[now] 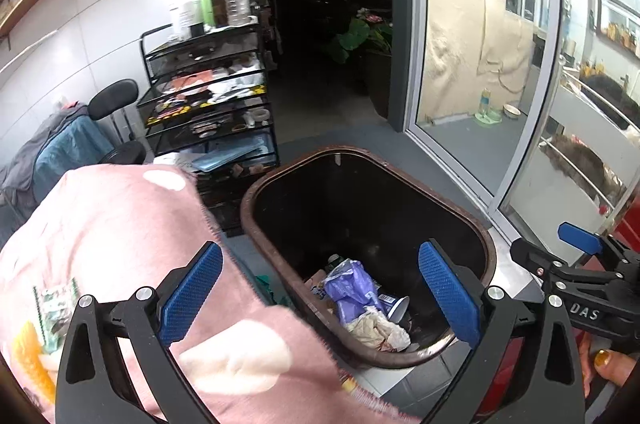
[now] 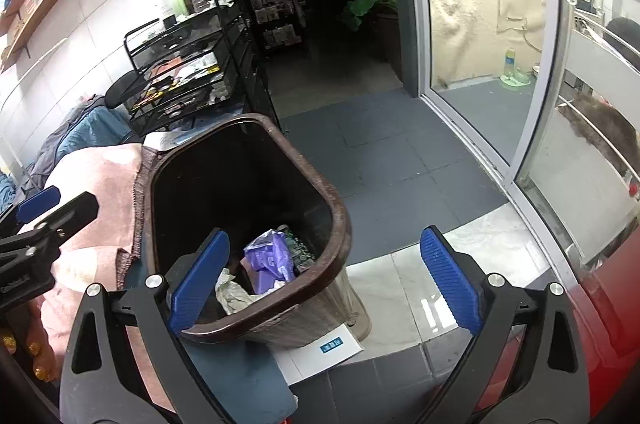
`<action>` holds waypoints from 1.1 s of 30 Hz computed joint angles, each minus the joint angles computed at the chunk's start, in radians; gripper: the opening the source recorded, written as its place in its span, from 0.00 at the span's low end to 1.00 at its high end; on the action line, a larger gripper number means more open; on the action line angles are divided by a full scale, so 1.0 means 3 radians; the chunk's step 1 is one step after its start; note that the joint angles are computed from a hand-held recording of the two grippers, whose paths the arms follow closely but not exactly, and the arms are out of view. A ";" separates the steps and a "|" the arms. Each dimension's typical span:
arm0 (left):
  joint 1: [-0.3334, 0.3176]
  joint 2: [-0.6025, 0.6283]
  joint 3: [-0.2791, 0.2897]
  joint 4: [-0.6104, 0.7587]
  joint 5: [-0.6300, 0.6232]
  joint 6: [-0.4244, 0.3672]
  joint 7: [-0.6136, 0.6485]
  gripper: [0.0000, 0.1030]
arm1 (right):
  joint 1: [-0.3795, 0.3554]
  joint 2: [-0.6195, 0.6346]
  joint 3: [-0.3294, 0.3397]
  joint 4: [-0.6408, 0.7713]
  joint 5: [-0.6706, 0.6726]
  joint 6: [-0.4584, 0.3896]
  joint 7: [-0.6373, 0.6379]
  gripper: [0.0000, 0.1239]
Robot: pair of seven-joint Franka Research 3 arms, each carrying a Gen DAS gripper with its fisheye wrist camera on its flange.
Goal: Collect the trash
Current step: 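Carry paper and purple bag to the brown bin and open both tools, then return to the bed and grasp the yellow mesh sponge with the left tool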
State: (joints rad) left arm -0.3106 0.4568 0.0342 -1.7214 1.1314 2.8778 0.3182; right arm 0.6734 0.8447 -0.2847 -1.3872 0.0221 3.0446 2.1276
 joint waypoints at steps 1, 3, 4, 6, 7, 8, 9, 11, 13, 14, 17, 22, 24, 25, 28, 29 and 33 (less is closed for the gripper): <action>-0.0026 -0.0055 0.0046 -0.0059 0.0081 0.0019 -0.0101 0.95 | -0.0005 -0.0006 0.0023 0.0000 -0.0002 0.0015 -0.0018 0.77; -0.0049 -0.0167 0.0096 -0.0173 0.0276 0.0014 -0.0309 0.95 | -0.0032 -0.0003 0.0108 0.0026 -0.0008 0.0064 -0.0106 0.77; -0.0059 -0.0236 0.0116 -0.0243 0.0411 -0.0005 -0.0452 0.95 | -0.0047 0.0004 0.0145 0.0047 0.0000 0.0071 -0.0151 0.77; -0.0037 -0.0365 0.0111 -0.0378 0.0640 -0.0038 -0.0698 0.95 | -0.0101 0.0016 0.0269 0.0095 0.0017 0.0093 -0.0288 0.77; -0.0017 -0.0435 0.0103 -0.0455 0.0744 -0.0056 -0.0810 0.95 | -0.0141 0.0036 0.0359 0.0147 0.0023 0.0098 -0.0385 0.77; 0.0004 -0.0508 0.0093 -0.0539 0.0845 -0.0088 -0.0921 0.95 | -0.0147 0.0049 0.0392 0.0182 0.0041 0.0094 -0.0440 0.77; 0.0031 -0.0566 0.0076 -0.0608 0.0924 -0.0125 -0.1011 0.95 | -0.0179 0.0070 0.0473 0.0232 0.0054 0.0099 -0.0529 0.77; 0.0095 -0.0704 0.0038 -0.0779 0.1061 -0.0191 -0.1215 0.95 | -0.0222 0.0100 0.0602 0.0304 0.0093 0.0104 -0.0686 0.77; 0.0170 -0.0823 -0.0007 -0.0933 0.1204 -0.0221 -0.1460 0.95 | -0.0264 0.0130 0.0734 0.0376 0.0133 0.0094 -0.0856 0.78; 0.0201 -0.0897 -0.0029 -0.1023 0.1302 -0.0261 -0.1611 0.95 | -0.0288 0.0148 0.0814 0.0420 0.0151 0.0079 -0.0955 0.78; 0.0292 -0.1101 -0.0123 -0.1263 0.1447 -0.0493 -0.1868 0.95 | -0.0327 0.0200 0.1006 0.0533 0.0207 0.0047 -0.1240 0.78; 0.0530 -0.1369 -0.0271 -0.1585 0.1306 -0.0711 -0.1919 0.87 | -0.0419 0.0341 0.1400 0.0812 0.0319 -0.0103 -0.1793 0.78; 0.0641 -0.1419 -0.0321 -0.1659 0.1173 -0.0765 -0.1834 0.83 | -0.0419 0.0411 0.1513 0.0962 0.0365 -0.0217 -0.1993 0.78; 0.0700 -0.1438 -0.0343 -0.1696 0.1090 -0.0792 -0.1774 0.80 | -0.0412 0.0434 0.1549 0.1014 0.0396 -0.0255 -0.2071 0.78; 0.0873 -0.1476 -0.0373 -0.1791 0.0851 -0.0812 -0.1639 0.75 | -0.0409 0.0518 0.1723 0.1193 0.0488 -0.0371 -0.2383 0.78; 0.0932 -0.1476 -0.0363 -0.1818 0.0776 -0.0767 -0.1599 0.74 | -0.0403 0.0549 0.1785 0.1260 0.0517 -0.0427 -0.2496 0.78; 0.1110 -0.1399 -0.0324 -0.1831 0.0479 -0.0660 -0.1363 0.65 | -0.0311 0.0665 0.1880 0.1532 0.0627 -0.0684 -0.2803 0.78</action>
State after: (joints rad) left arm 0.0223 0.0371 -0.0631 -2.2708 1.2751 2.6799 -0.0908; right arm 0.5802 1.0442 0.2792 -0.9276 0.2102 2.8394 1.2867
